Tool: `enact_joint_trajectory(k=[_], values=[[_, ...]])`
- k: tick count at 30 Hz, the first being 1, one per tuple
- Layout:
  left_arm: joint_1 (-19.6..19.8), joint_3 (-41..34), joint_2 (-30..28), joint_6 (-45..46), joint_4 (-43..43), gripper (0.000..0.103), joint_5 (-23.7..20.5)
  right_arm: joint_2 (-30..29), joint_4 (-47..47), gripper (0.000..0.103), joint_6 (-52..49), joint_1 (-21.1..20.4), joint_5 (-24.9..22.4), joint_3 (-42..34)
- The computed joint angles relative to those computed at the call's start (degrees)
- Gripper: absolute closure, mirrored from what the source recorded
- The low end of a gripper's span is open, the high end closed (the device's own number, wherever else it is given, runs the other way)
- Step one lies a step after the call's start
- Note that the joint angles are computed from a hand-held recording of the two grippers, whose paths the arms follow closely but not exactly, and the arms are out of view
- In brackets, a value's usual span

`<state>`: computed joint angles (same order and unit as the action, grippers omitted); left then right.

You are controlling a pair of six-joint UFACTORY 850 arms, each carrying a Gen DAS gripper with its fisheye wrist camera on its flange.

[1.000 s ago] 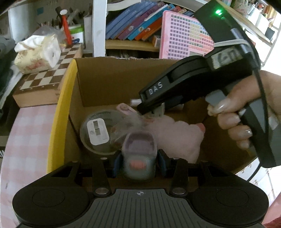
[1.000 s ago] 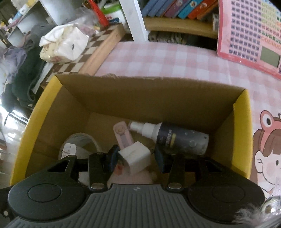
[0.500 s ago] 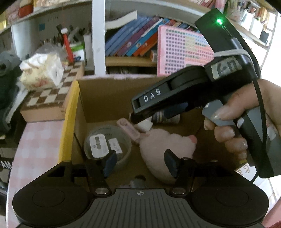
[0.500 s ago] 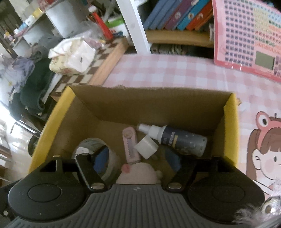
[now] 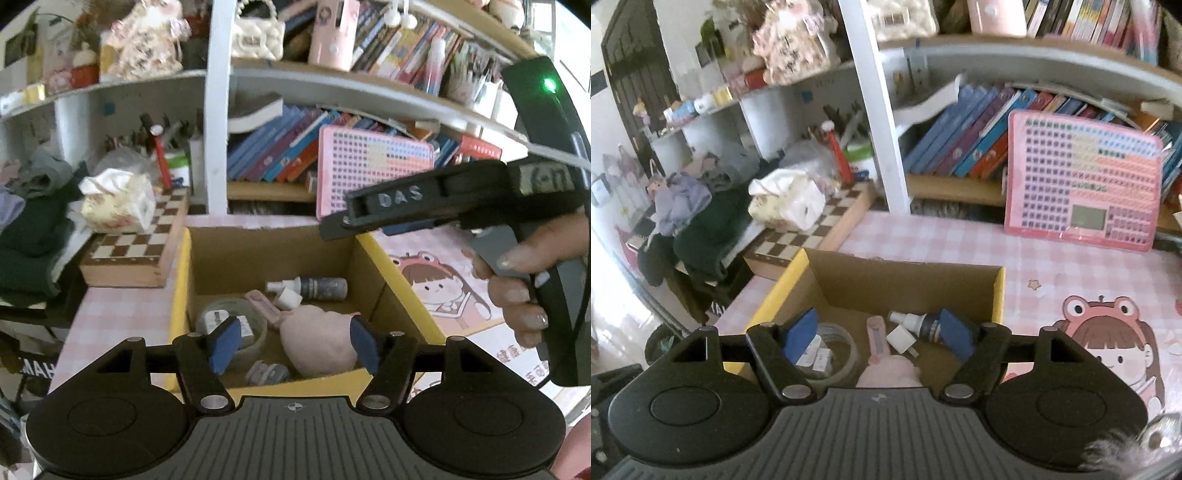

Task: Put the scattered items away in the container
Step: 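Lower both held items into the yellow box and open both tools, then raise both open tools out of the yellow box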

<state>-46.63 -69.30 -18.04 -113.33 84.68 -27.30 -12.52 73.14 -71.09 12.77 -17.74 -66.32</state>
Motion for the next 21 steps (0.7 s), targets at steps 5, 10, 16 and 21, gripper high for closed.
enact_joint_trajectory(k=[5, 10, 16, 21], values=[[-2.6, 3.5, 3.5, -2.1, 1.4, 0.024, -4.6, 6.3, 9.2, 0.03, -10.6, 0.6, 1.6, 6.8], [-5.5, 6.9, 5.9, -5.0, 2.5, 0.02, -9.0, 13.1, 11.1, 0.026, -15.4, 0.8, 3.9, 13.4], [-7.7, 9.2, 7.2, -8.4, 0.5, 0.017, -9.2, 20.2, 15.0, 0.025, -22.2, 1.1, 7.5, 20.9], [-10.2, 9.5, 6.7, -6.5, -0.5, 0.013, -11.3, 23.7, 22.2, 0.024, -26.9, 1.8, 9.8, 26.1]])
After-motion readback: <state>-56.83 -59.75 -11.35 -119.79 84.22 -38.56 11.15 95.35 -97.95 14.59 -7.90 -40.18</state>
